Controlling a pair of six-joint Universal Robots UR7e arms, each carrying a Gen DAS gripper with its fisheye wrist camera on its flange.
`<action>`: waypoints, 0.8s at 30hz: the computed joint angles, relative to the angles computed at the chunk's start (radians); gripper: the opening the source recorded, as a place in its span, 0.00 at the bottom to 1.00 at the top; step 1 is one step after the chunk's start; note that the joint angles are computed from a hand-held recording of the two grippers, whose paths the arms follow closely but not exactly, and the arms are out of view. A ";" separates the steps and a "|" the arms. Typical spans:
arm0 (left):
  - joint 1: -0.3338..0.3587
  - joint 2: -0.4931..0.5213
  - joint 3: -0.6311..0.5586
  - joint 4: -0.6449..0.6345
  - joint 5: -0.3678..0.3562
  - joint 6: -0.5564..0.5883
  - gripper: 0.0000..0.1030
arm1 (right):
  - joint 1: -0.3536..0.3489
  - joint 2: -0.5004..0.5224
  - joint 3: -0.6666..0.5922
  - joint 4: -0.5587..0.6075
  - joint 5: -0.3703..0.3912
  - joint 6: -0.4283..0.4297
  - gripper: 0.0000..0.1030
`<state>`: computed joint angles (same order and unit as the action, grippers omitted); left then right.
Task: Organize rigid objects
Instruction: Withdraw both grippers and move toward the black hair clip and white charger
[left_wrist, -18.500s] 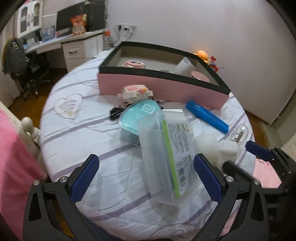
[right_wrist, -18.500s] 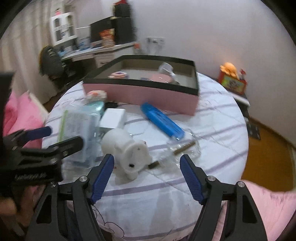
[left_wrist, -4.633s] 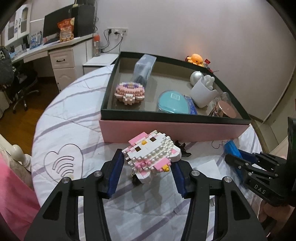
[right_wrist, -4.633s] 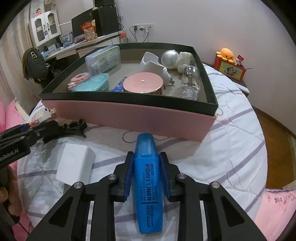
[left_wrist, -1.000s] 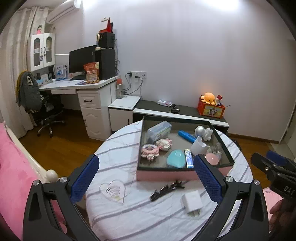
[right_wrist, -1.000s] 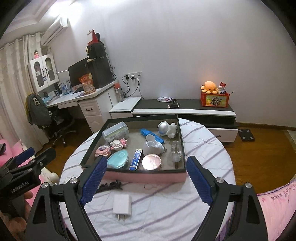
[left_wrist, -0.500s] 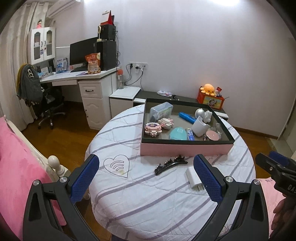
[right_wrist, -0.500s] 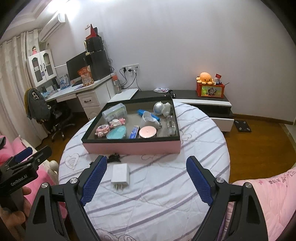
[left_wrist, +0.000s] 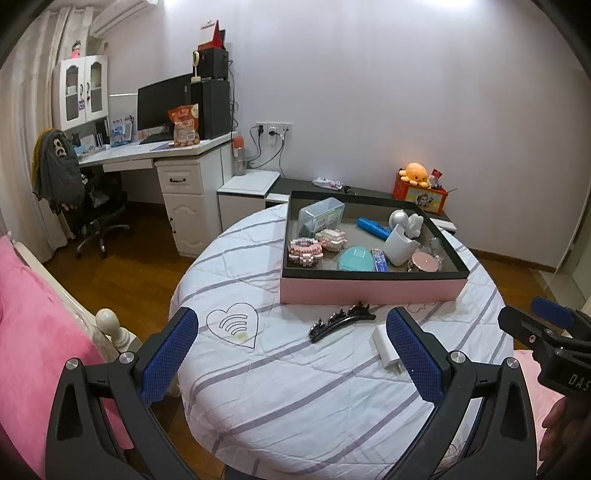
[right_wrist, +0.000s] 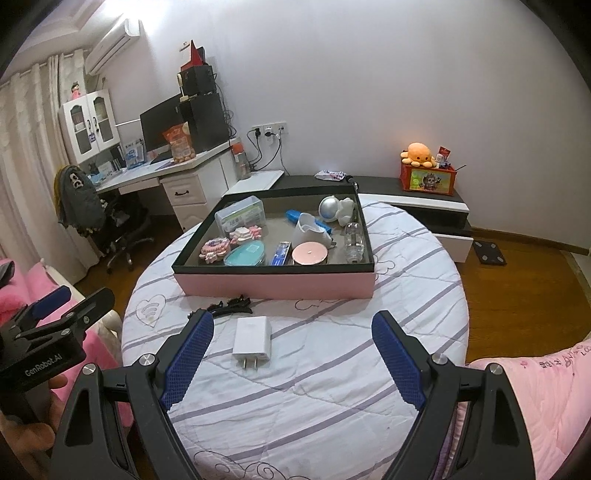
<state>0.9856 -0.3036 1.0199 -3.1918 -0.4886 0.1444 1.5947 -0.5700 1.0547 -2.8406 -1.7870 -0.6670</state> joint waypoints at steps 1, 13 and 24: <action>0.002 0.001 -0.001 0.004 -0.001 -0.003 1.00 | 0.000 0.004 -0.004 0.006 -0.003 -0.001 0.86; 0.049 0.028 -0.061 0.142 -0.016 -0.076 1.00 | -0.002 0.087 -0.106 0.119 -0.047 -0.001 0.86; 0.102 0.078 -0.171 0.294 -0.046 -0.120 1.00 | -0.012 0.235 -0.318 0.301 -0.101 0.022 0.86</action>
<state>1.0879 -0.2258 0.8491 -2.8983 -0.5350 0.0241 1.5826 -0.3349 0.7367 -2.5396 -1.8879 -0.6450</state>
